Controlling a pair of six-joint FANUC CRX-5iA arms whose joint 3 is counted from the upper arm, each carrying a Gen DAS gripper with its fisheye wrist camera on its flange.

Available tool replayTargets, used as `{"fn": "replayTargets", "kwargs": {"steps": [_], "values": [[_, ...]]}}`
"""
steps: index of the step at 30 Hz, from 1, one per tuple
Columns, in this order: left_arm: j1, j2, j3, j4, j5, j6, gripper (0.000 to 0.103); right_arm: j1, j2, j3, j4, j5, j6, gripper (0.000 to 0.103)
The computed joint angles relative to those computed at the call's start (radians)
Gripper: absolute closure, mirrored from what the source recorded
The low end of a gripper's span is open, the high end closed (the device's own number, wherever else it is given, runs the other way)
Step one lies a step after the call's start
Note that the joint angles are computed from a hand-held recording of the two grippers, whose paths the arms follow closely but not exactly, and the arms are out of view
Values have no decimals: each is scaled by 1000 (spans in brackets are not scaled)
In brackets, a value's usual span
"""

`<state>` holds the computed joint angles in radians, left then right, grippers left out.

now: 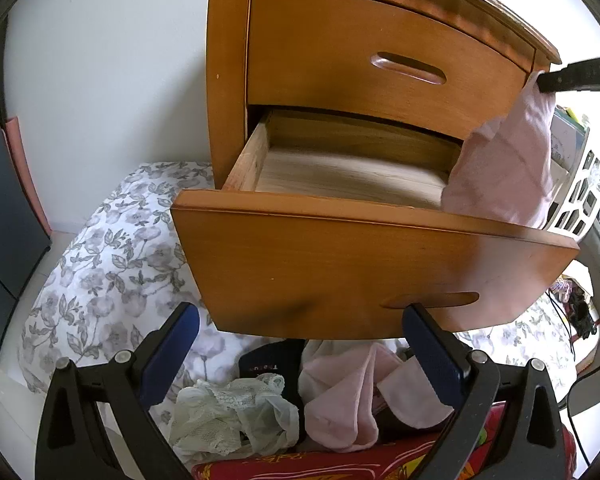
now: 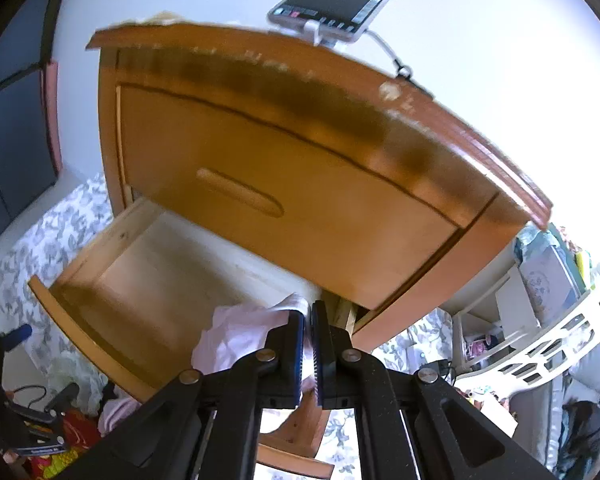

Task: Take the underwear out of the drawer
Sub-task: 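Lift the pale pink garment up out of the drawer with the right gripper, then carry the pale pink garment down toward the bedspread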

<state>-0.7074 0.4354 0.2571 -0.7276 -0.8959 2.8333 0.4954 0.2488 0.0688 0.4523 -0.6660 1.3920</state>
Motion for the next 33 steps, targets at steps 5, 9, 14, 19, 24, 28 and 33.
{"fn": "replayTargets", "kwargs": {"steps": [5, 9, 14, 19, 24, 28, 33], "values": [[2, 2, 2, 6, -1, -4, 2, 6, -37, -10, 33, 26, -42, 99], [2, 3, 3, 4, -2, -3, 2, 8, -80, -26, 55, 65, -66, 99], [2, 3, 4, 5, -6, 0, 2, 14, -155, -68, 102, 124, -106, 99], [-4, 5, 10, -5, -17, 8, 2, 15, -227, -113, 145, 176, -153, 99], [-3, 5, 9, -1, -17, 11, 2, 24, -297, -153, 171, 198, -166, 99], [-4, 5, 11, -3, -27, 18, 2, 34, -357, -198, 198, 204, -164, 99], [-10, 13, 25, -12, -51, 17, 2, 49, -418, -235, 177, 170, -120, 99]]}}
